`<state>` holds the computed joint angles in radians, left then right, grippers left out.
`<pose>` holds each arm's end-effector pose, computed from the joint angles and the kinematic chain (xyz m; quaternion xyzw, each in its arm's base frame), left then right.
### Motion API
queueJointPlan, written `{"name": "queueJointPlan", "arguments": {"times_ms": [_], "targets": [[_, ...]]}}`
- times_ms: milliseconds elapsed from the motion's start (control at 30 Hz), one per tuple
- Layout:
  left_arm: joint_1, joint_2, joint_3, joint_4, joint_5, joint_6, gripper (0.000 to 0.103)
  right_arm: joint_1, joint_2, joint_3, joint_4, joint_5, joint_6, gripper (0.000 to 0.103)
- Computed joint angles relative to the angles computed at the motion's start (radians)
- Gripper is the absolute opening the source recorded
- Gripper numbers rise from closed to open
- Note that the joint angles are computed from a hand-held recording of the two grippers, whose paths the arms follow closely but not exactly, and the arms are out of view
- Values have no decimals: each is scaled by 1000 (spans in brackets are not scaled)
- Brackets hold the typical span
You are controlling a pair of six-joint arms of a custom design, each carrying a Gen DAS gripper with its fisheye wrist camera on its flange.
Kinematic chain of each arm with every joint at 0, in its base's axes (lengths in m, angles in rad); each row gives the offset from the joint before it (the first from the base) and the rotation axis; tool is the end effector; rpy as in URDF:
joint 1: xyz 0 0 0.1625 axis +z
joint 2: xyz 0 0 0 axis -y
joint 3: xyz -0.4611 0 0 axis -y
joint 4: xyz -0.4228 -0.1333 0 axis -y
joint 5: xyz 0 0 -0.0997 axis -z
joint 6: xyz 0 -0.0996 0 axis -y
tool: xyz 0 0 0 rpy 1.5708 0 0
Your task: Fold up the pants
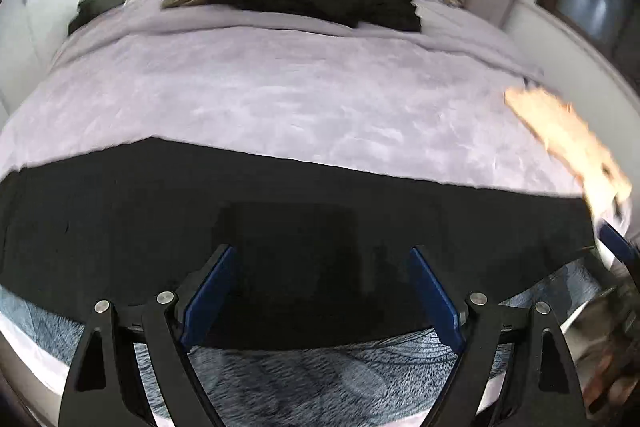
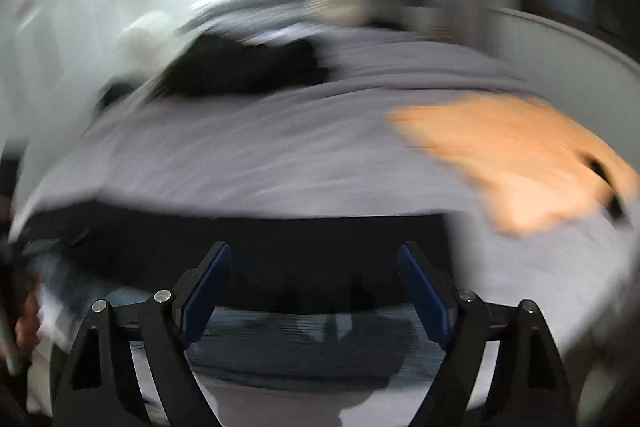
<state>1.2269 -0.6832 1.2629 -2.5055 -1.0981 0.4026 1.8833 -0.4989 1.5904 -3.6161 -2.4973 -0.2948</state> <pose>-0.1136 -0.8469 0.1735 0.3104 0.9061 -0.1648 0.2354 0.2682 -0.6556 0.0547 0.0419 -0.8198 0.4141 0.3933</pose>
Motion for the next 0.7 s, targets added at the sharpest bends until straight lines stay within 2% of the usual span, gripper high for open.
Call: {"name": "queueJointPlan", "arguments": {"times_ms": [33,100,133,167,233,267,333,367,400,467,500,567,600,633,700], "targets": [[-1,10,1,-5,35,6,87,-6,24,-38,68,27,5,87],[7,36,-24,46,123,-17,87,-30,35,-71,261,85,82,87],[21,40,-28,47,142,-15,88,-44,30,-65,326,102,116,87],[29,33,-19,21,130,5,88,-58,24,-50,348,107,131,87],[38,11,17,-48,133,59,88,-79,-14,30,271,134,117,87],[40,4,29,-71,137,80,88,-89,-34,66,225,118,120,89],[47,-6,37,-78,119,97,88,-98,-84,140,158,3,173,90],[49,-6,35,-74,112,96,88,-112,-115,187,108,-15,195,90],[46,-2,30,-68,120,89,88,-132,-151,241,42,8,203,90],[33,8,26,-67,154,70,91,-154,-212,324,-2,117,221,90],[24,11,17,-30,142,46,91,-151,-209,325,-13,119,195,90],[10,6,6,57,49,6,91,-125,-159,277,1,13,133,92],[-3,8,3,81,4,1,91,-112,-119,240,-15,-43,79,96],[-26,18,3,91,-33,16,91,-106,-90,220,-58,-63,39,101],[-55,51,-24,128,-69,32,91,-114,-67,224,-152,-39,8,102]]}}
